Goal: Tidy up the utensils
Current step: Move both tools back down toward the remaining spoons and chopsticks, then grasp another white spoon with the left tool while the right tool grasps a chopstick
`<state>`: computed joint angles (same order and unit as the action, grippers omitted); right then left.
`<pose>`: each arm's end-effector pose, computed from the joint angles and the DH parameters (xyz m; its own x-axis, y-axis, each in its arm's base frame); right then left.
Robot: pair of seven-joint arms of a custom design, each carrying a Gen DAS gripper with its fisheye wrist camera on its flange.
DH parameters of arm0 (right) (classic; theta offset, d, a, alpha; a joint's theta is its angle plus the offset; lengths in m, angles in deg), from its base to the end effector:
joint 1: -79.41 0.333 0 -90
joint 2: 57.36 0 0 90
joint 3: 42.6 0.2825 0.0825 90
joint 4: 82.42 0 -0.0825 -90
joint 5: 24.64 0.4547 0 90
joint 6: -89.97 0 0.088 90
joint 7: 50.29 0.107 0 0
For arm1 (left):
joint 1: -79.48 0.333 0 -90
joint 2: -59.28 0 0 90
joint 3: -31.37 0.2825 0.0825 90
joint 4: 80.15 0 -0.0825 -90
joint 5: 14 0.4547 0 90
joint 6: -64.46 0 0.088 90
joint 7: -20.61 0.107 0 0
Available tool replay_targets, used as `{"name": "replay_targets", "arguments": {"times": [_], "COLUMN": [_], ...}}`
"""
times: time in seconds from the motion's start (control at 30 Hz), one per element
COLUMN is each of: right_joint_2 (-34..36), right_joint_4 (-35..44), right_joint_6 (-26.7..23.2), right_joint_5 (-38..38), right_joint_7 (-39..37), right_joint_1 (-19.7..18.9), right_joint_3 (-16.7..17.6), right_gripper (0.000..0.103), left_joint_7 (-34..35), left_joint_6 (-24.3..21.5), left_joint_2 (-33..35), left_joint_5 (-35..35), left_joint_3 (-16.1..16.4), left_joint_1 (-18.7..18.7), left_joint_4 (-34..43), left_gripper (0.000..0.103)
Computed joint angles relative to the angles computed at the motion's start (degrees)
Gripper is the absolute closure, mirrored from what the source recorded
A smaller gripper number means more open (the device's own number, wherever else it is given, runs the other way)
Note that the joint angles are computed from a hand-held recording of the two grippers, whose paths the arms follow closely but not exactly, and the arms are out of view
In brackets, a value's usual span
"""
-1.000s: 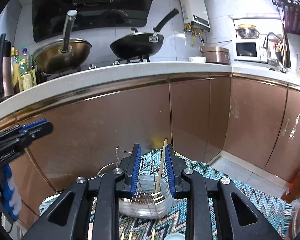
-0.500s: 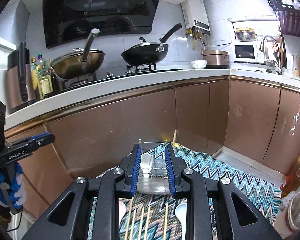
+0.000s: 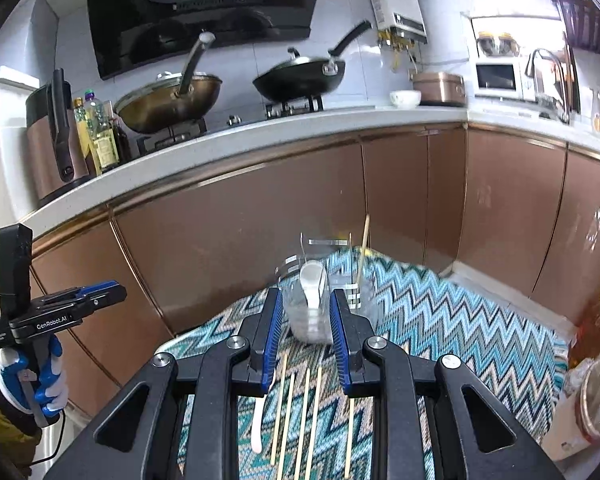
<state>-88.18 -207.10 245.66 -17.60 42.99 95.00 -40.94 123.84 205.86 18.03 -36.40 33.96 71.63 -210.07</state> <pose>0.4982 0.1535 0.6963 0.2551 -0.9540 -0.1575 -0.4954 0.0109 -0.8686 0.4658 -0.0365 0.6975 -0.2455 -0.9415 0.2311 -0.5966 -0.0411 -0.8015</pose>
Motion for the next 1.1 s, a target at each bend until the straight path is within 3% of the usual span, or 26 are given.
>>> {"name": "replay_targets", "arguments": {"times": [0.23,0.5,0.83,1.1], "right_joint_2": [4.68,16.56,31.47,37.35], "right_joint_4": [2.35,10.15,23.60,30.10], "right_joint_6": [-7.79,-19.99,-29.79,-33.78], "right_joint_5": [3.46,9.17,9.11,6.47], "right_joint_7": [-3.42,-8.78,-9.15,-8.49], "right_joint_1": [1.76,1.29,-1.98,-2.81], "right_joint_3": [-1.95,-2.32,0.03,1.01], "right_gripper": [0.080,0.089,0.091,0.091], "left_joint_7": [2.65,5.09,8.37,10.45], "left_joint_6": [-9.26,-15.90,-18.31,-20.36], "left_joint_2": [6.21,16.52,27.59,31.73], "left_joint_5": [-4.49,-8.77,-11.56,-12.76], "left_joint_3": [2.09,0.27,-3.29,-5.12], "left_joint_1": [-1.92,0.46,3.95,5.43], "left_joint_4": [2.98,8.12,15.78,19.02], "left_gripper": [0.065,0.066,0.066,0.066]}}
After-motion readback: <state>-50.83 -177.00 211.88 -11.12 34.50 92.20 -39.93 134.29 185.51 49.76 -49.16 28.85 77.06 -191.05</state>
